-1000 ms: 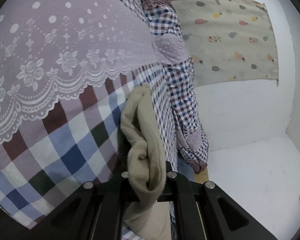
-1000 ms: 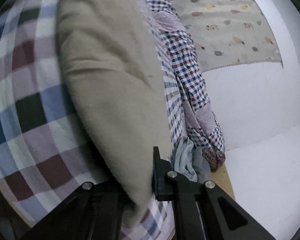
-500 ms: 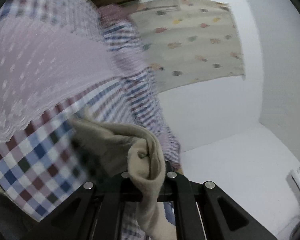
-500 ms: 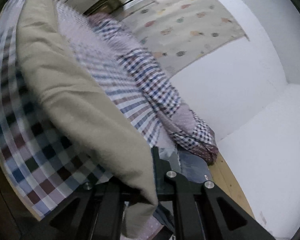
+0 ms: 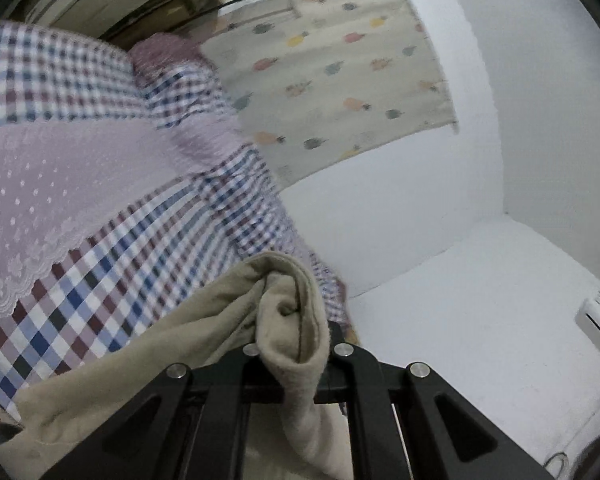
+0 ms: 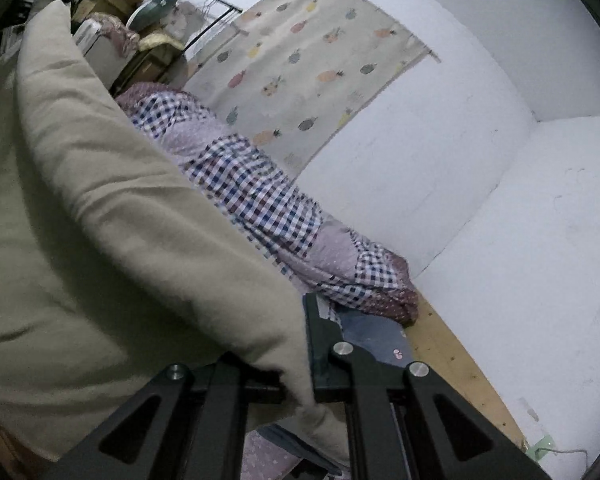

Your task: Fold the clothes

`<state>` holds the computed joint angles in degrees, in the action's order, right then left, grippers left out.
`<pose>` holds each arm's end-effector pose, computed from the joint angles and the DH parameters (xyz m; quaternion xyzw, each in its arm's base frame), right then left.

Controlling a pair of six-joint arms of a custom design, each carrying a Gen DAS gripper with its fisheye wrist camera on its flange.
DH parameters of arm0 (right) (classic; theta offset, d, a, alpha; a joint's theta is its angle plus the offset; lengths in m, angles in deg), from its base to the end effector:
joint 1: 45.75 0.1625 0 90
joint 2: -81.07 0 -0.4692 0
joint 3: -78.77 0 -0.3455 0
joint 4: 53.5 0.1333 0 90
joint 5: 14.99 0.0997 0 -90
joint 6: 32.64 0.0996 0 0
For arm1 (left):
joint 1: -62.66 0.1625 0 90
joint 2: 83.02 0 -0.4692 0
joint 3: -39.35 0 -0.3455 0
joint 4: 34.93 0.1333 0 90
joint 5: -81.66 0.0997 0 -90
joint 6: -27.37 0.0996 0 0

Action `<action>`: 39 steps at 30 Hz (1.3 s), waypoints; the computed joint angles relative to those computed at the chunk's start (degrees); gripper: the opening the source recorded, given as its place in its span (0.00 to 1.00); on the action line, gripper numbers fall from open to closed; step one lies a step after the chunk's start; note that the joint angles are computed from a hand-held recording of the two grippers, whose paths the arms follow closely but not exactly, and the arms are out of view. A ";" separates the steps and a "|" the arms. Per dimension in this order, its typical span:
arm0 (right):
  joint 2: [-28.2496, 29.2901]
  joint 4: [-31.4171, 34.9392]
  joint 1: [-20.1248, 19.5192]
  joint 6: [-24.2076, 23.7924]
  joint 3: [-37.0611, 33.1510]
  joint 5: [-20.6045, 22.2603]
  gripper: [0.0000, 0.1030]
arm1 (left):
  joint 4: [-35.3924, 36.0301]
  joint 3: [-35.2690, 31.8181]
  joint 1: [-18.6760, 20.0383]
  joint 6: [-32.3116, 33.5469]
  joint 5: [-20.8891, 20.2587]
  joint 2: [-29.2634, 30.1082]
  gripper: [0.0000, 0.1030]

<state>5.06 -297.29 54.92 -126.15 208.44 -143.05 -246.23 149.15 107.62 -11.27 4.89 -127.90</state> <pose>0.1406 -0.3580 0.4514 0.3252 -0.5701 0.4051 0.6365 -0.3248 -0.5449 0.2100 0.0055 -0.8772 0.4173 0.2374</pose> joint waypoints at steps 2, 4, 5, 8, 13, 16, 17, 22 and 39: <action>0.72 2.73 -2.18 1.66 -1.28 0.30 0.04 | 2.27 -2.14 1.60 -0.71 0.45 2.19 0.04; 1.76 5.35 -4.98 3.11 -2.63 1.15 0.04 | 5.15 -5.02 3.54 -1.14 0.96 4.72 0.04; 2.38 6.97 -6.28 3.68 -3.67 1.43 0.04 | 6.73 -6.75 4.39 -1.31 1.39 5.94 0.04; 4.94 12.89 -9.20 5.08 -8.10 1.30 0.04 | 13.38 -14.06 6.60 -1.70 3.32 10.02 0.04; 9.53 22.03 -13.15 5.61 -17.27 1.42 0.04 | 24.99 -28.68 9.25 -0.99 4.85 17.12 0.04; 11.37 32.10 -14.89 9.20 -24.62 0.64 0.04 | 33.01 -37.58 10.94 -2.28 5.43 21.19 0.04; 12.15 35.77 -15.44 10.93 -27.14 0.10 0.04 | 36.34 -41.01 11.64 -3.25 5.63 22.76 0.04; 15.53 64.37 -19.46 24.96 -40.97 -2.40 0.05 | 53.34 -55.82 16.02 -12.39 5.14 30.26 0.04; 10.71 69.71 -26.97 59.53 -45.82 8.31 0.61 | 15.56 -39.41 16.40 -4.32 0.03 24.57 0.69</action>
<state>15.77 -227.58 27.95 -66.63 162.63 -134.73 -230.68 109.74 124.02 -15.59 4.92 -103.34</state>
